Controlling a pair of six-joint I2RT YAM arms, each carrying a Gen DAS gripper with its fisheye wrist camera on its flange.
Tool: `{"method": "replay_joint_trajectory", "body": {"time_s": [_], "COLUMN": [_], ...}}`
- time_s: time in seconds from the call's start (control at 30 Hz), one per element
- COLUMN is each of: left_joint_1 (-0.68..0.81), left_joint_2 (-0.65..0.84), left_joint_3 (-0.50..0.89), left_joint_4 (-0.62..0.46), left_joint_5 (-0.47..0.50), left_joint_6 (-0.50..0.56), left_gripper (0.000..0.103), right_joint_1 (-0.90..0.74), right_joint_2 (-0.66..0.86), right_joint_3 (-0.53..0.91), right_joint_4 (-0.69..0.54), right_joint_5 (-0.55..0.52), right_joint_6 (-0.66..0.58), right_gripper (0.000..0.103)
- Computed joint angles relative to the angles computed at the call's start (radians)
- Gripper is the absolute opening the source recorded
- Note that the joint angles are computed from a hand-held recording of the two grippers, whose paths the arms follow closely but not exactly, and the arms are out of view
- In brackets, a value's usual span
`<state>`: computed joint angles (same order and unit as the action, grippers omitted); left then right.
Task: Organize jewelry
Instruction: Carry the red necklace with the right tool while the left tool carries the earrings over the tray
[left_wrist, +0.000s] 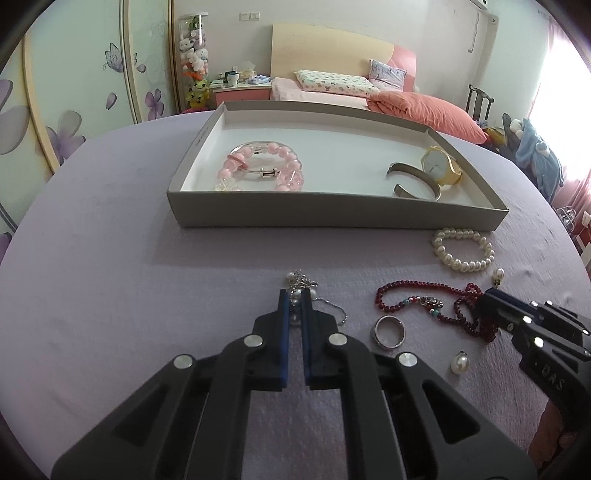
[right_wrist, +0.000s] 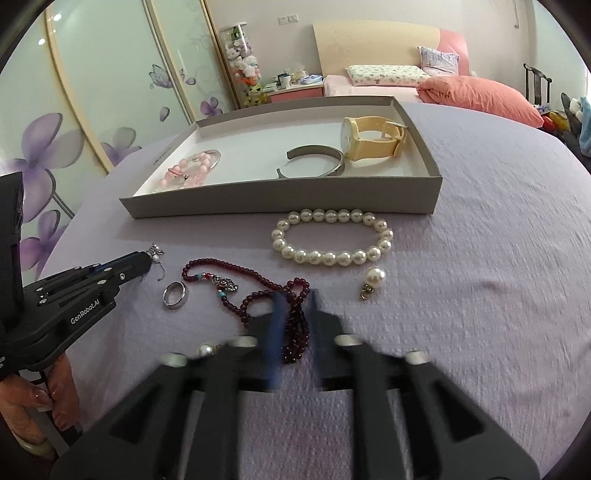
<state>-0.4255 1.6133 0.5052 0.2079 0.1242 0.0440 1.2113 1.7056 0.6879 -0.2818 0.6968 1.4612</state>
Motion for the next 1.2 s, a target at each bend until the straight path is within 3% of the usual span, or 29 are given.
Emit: {"method": "replay_joint_trajectory", "body": {"time_s": [0.03,0.27,0.37,0.47,0.5,0.57,0.63,1.2], "left_joint_1": [0.000,-0.013,-0.022,-0.046,-0.055,-0.075,-0.081,0.079], "left_joint_2": [0.000,-0.002,-0.002,-0.003,-0.001,0.005,0.009,-0.108], "left_joint_3": [0.000,0.001,0.000,0.000,0.001,0.005,0.007,-0.103], "left_joint_4": [0.000,-0.006,-0.006,-0.007,-0.006,-0.005,-0.001,0.127], "left_joint_5": [0.002,-0.019,-0.013,-0.032,-0.044,-0.078,-0.087,0.129], "left_joint_6": [0.000,0.001,0.011,0.023,0.024,0.024,0.026,-0.036], "left_gripper": [0.007,0.009,0.019,0.028,0.028,0.024,0.007,0.007], "right_joint_1": [0.005,-0.011,0.001,0.007,0.007,0.009,0.009,0.072], "right_joint_2": [-0.001,0.091,0.148,0.158,0.161,0.163,0.149,0.036], "right_joint_3": [0.000,0.127,0.207,0.220,0.224,0.224,0.202,0.099], "right_joint_4": [-0.005,-0.120,-0.195,-0.198,-0.206,-0.205,-0.177,-0.123], "right_joint_5": [0.007,-0.017,-0.018,-0.015,-0.013,-0.008,-0.009,0.168], "right_joint_6": [0.006,-0.050,-0.076,-0.087,-0.085,-0.083,-0.082,0.032], "right_gripper": [0.056,0.053,0.050,0.031,0.017,0.013,0.009,0.005]}}
